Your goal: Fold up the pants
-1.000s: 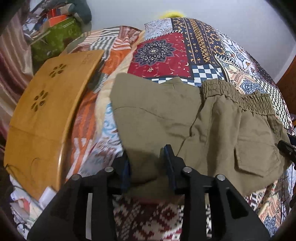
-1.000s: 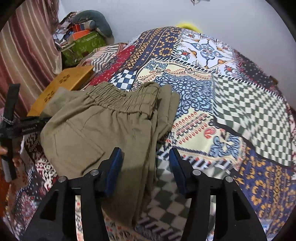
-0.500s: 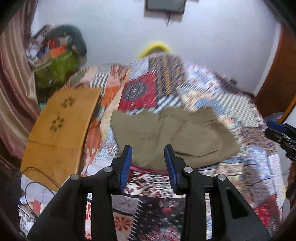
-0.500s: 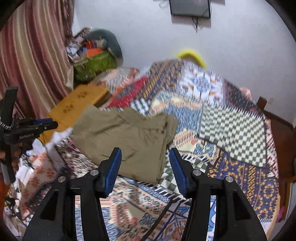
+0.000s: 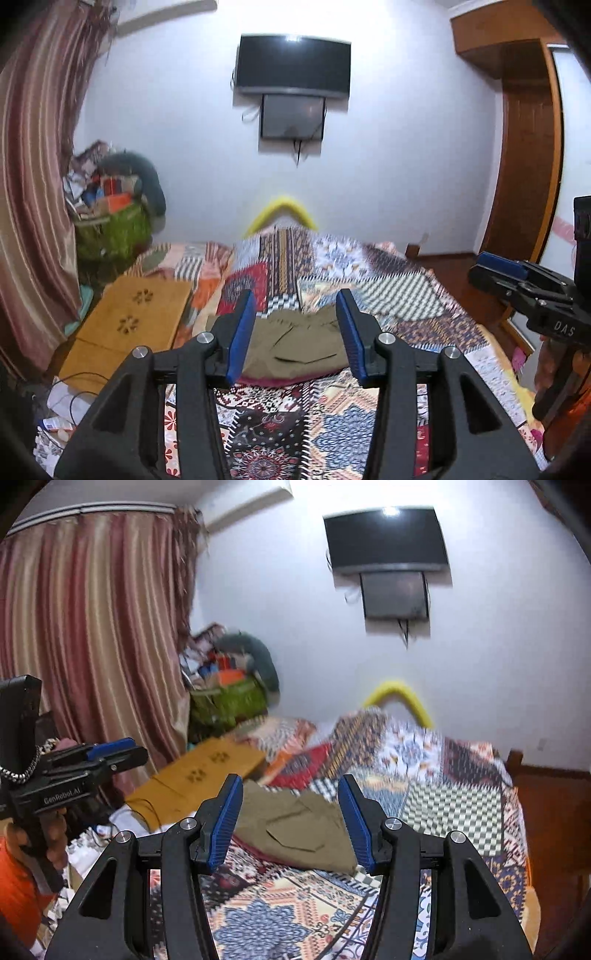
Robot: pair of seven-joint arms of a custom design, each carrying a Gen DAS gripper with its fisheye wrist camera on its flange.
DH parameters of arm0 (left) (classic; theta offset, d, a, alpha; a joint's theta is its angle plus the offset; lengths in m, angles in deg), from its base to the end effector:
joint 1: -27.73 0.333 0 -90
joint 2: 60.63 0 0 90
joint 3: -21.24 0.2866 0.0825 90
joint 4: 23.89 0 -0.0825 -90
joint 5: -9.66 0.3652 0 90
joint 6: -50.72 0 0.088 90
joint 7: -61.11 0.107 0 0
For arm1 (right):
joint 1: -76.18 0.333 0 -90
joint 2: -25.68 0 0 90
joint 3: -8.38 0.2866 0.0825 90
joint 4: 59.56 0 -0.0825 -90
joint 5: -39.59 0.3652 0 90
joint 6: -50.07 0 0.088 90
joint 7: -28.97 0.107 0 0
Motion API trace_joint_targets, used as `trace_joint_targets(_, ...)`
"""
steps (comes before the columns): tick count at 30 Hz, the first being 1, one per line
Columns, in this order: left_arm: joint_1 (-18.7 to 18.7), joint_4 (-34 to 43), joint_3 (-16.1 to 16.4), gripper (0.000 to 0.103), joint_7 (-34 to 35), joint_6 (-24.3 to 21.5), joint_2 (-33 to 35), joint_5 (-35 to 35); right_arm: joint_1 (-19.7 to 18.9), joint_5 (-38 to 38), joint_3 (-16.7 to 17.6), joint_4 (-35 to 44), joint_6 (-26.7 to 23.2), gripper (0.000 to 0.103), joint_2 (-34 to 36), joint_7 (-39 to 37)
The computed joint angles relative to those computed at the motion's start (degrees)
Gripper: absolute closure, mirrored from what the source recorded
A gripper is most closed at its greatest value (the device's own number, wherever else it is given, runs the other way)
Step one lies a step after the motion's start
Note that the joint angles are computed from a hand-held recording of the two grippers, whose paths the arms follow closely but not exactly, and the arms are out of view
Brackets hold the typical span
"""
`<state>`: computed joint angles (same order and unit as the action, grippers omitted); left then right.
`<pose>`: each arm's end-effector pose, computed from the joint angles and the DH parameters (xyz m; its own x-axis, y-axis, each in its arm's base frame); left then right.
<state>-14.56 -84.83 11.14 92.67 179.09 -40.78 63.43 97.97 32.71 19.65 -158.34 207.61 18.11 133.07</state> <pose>0.4428 -0.4872 0.7202 -0.1586 -0.9863 0.0459 -0.3938 0.0205 -0.9190 0.4491 0.3095 0.7385 0.4597 -0.8845 -0.0796 -0.3894 -0.1202 -0.9132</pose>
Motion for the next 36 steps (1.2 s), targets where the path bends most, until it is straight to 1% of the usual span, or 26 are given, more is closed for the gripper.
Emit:
trace_joint_targets(2,-1.7,-2.1,0.2,0.057,-2.8,-0.2,-1.9,3.6,-0.3,-1.9,0.8,-2.4,2.5,0.053,-2.3,2.1)
trace_joint_targets(5,-2.9,-4.7,-0.6,0.055,-6.4,-0.4,-4.1,8.2,-1.3,-3.3,2.2,-5.5,5.4,0.053,-5.1,4.1)
trace_joint_targets(7,-3.2,-6.0,-1.5,0.053,-8.4,-0.3,-5.2,10.6,-2.4,-4.4,3.6,-7.4,7.2,0.053,-6.9,5.9)
trace_joint_targets(10,-3.6,-7.6,-2.8,0.052,-11.0,-1.4,-6.5,14.1,-3.9,-4.7,5.1,-9.8,9.2,0.053,-9.1,7.4)
trace_joint_targets(12,-3.7,-8.8,-3.5,0.049,-12.9,-1.7,-7.3,16.1,-5.1,-5.2,6.4,-10.7,10.2,0.053,-10.0,8.4)
trace_joint_targets(14,-3.7,-9.7,-4.3,0.042,-14.3,-2.1,-7.9,17.7,-5.9,-5.1,7.1,-11.3,10.6,0.053,-10.5,8.8)
trace_joint_targets(15,-3.7,-10.3,-4.7,0.041,-15.1,-2.3,-8.3,18.6,-5.9,-4.7,7.2,-11.5,10.7,0.051,-10.6,8.7)
trace_joint_targets(16,-3.7,-10.8,-5.0,0.038,-15.8,-2.5,-8.8,19.2,-6.1,-4.5,7.5,-11.7,10.9,0.049,-10.8,8.9)
trace_joint_targets(17,-3.5,-11.3,-5.4,0.034,-16.2,-2.7,-9.1,19.7,-6.6,-4.6,7.9,-11.8,11.2,0.045,-10.8,9.3)
trace_joint_targets(18,-3.5,-11.9,-5.7,0.032,-16.9,-2.8,-9.5,20.3,-6.9,-4.6,8.1,-12.1,11.3,0.043,-11.1,9.5)
trace_joint_targets(20,-3.2,-12.7,-6.4,0.024,-17.8,-3.1,-10.0,21.1,-7.3,-4.5,8.6,-12.7,11.3,0.043,-11.8,9.8)
trace_joint_targets(22,-2.8,-13.1,-6.9,0.018,-18.2,-3.3,-10.2,21.4,-8.6,-5.2,9.6,-12.6,11.1,0.038,-12.0,10.9)
trace_joint_targets(23,-2.9,-13.1,-7.2,0.015,-18.6,-3.8,-10.2,21.7,-9.1,-5.6,10.1,-12.9,11.2,0.031,-12.3,11.5)
trace_joint_targets(24,-2.9,-13.2,-7.3,0.014,-18.9,-4.1,-10.3,22.0,-9.4,-5.8,10.3,-13.3,11.6,0.028,-12.7,11.9)
trace_joint_targets(26,-2.8,-13.5,-7.6,0.009,-19.4,-4.8,-10.3,22.3,-10.3,-6.4,11.0,-13.6,11.8,0.026,-13.2,12.7)
trace_joint_targets(28,-2.8,-13.6,-7.7,0.006,-19.9,-5.2,-10.4,22.6,-11.5,-7.1,11.9,-14.0,11.8,0.020,-13.9,13.9)
trace_joint_targets(31,-2.5,-13.8,-7.9,0.003,-20.5,-5.4,-10.3,22.5,-12.8,-8.1,12.9,-13.7,11.4,0.019,-14.0,15.0)
trace_joint_targets(32,-2.5,-14.0,-7.9,0.002,-20.7,-5.5,-10.4,22.4,-13.1,-8.4,13.2,-13.7,11.2,0.017,-14.1,15.4)
trace_joint_targets(33,-2.4,-14.1,-7.9,0.002,-20.8,-5.4,-10.4,22.3,-13.7,-8.9,13.6,-13.5,10.9,0.012,-14.1,16.0)
trace_joint_targets(36,-2.0,-14.8,-8.0,0.002,-20.9,-5.4,-10.8,21.9,-14.8,-10.4,14.4,-13.9,10.9,0.006,-14.7,17.6)
